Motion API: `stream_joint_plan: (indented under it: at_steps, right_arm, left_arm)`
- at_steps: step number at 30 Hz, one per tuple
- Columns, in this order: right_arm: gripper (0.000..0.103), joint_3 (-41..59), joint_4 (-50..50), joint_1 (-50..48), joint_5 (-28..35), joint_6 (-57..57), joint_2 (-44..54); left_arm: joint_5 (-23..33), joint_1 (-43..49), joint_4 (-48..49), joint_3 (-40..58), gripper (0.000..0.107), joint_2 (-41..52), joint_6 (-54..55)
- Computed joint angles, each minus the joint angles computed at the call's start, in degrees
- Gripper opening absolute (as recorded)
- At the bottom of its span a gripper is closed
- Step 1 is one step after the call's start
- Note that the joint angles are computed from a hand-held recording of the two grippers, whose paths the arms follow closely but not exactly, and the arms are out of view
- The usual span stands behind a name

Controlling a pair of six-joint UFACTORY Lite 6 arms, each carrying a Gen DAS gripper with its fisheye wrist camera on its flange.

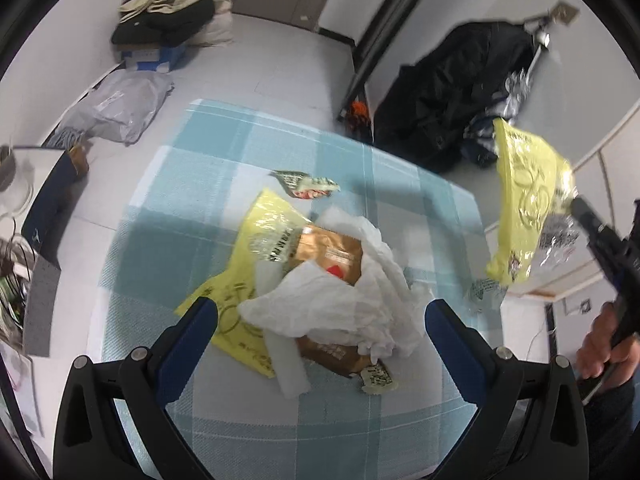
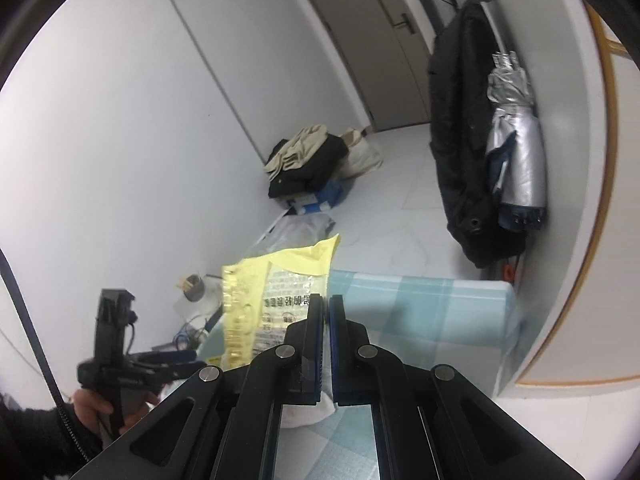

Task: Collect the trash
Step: 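Grasp the yellow plastic bag with the right tool and lift it, then grasp the white tissue with the left tool while the right tool holds the yellow bag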

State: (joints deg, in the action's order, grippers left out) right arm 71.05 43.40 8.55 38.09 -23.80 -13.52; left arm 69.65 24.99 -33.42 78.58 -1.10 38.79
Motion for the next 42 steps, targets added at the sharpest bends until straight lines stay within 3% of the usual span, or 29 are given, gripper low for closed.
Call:
stream_joint_plan:
  at_steps: [7,9,11,12,14,15,17,18,28,34,38,42]
  right_arm:
    - [0.002,-0.59,1.53,-3.28,1.45,-1.24,-2.05]
    - [0.002,0.04,1.82,-4.08,2.08,-1.38,-1.79]
    - [0.002,-0.57,2.63,-4.73,2.37,-1.83,-2.4]
    - [0.002,0.11,3.54,-5.69,3.05,-2.71,-1.71]
    - [0.002,-0.35,3.46,-6.12,3.2,-2.46,-2.35]
    - [0.002,-0.28,3.48,-6.21,3.31,-2.3,-2.46]
    - [0.002,-0.64,3.05,-6.22,3.22,-1.8,-2.91]
    - [0.002,-0.99,2.54,-6.02,3.13,-0.93,-3.39]
    - [0.002,-3.62,-5.53,-1.07,0.14,9.56,-8.35]
    - [0.002,-3.97,-18.65,3.93,-0.57,26.48,-15.5]
    - [0.002,0.12,-26.07,4.14,3.55,35.54,-19.1]
    - [0.002,7.24,-27.71,-0.28,11.2,37.22,-23.24]
  left_arm:
    - [-3.73,-8.03,9.25,-1.26,0.101,1.16,-1.5]
    - [-4.38,-7.84,10.59,-2.48,0.092,0.52,0.04]
    - [-2.66,-6.98,10.55,-1.83,0.073,1.68,0.78]
    - [-1.79,-6.19,10.36,-1.2,0.069,2.37,1.02]
    - [-1.02,-4.71,9.32,-0.91,0.047,1.76,2.29]
    - [-0.03,-3.67,8.71,-0.6,0.042,1.53,3.2]
    - [1.92,-2.08,7.78,0.43,0.018,1.78,5.04]
    - [2.65,-1.31,7.35,0.73,0.014,1.81,5.86]
    - [6.69,6.4,1.05,2.72,0.008,-1.42,12.66]
    - [14.73,10.38,-3.3,10.48,0.008,-2.36,14.34]
    - [20.29,9.6,-7.07,16.18,0.008,-3.47,13.18]
    - [23.38,3.86,-9.64,21.17,0.008,-5.47,7.72]
